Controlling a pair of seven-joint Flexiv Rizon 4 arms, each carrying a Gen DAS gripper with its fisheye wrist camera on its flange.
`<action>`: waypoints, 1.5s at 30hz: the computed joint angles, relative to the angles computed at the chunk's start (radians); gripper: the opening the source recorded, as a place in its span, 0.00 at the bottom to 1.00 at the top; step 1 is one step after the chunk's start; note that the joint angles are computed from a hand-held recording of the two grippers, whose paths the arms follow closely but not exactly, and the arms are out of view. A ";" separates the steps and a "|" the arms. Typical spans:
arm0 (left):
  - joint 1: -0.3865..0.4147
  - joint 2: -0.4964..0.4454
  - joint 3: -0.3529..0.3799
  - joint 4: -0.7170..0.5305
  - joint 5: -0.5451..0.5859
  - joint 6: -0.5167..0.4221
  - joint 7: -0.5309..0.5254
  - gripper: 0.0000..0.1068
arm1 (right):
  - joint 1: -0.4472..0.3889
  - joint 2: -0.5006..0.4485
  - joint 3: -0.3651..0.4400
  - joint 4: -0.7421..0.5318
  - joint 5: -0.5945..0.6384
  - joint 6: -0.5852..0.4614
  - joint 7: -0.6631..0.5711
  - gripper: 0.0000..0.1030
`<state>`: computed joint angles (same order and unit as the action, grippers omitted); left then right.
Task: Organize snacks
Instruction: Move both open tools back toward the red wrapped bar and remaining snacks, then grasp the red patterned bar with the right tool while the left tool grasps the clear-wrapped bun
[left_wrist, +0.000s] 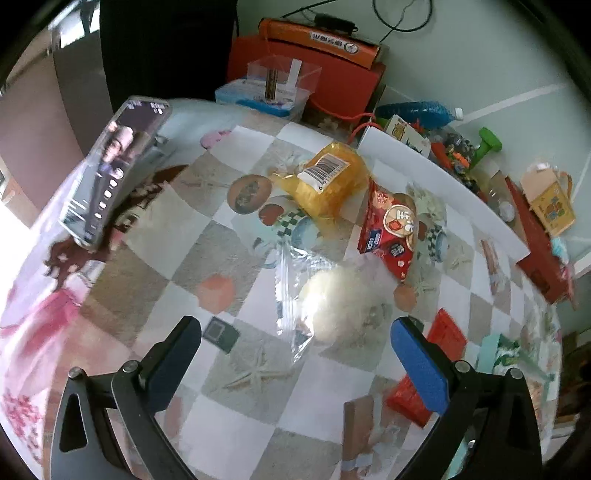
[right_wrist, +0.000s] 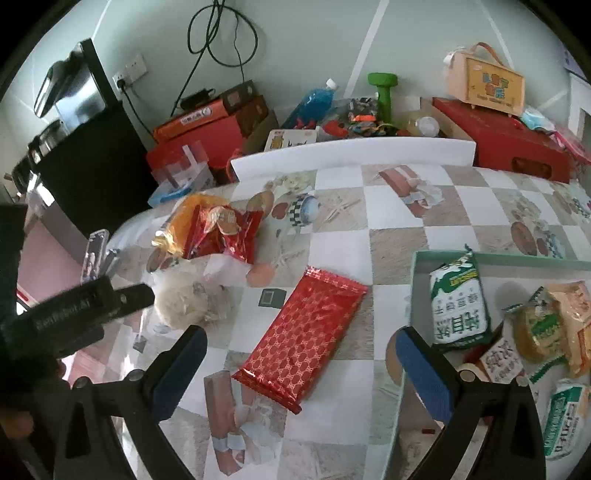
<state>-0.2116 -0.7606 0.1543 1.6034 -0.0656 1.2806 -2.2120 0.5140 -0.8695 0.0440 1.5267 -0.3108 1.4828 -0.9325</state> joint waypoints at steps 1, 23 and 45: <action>0.022 -0.005 -0.027 0.003 -0.015 0.015 0.012 0.96 | -0.003 -0.006 0.005 -0.010 -0.001 -0.010 -0.003 1.00; 0.056 -0.131 -0.069 -0.152 -0.092 -0.034 0.132 0.96 | 0.035 -0.123 -0.019 -0.189 -0.015 -0.209 -0.005 0.94; 0.039 -0.148 -0.038 -0.207 -0.016 -0.131 0.123 0.95 | 0.076 -0.116 -0.114 -0.140 -0.141 -0.171 0.100 0.71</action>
<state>-0.1722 -0.9084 0.1168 1.3964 -0.0814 1.1500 -2.0886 0.5904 -0.9855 -0.0702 1.3870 -0.4514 1.3118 -0.8328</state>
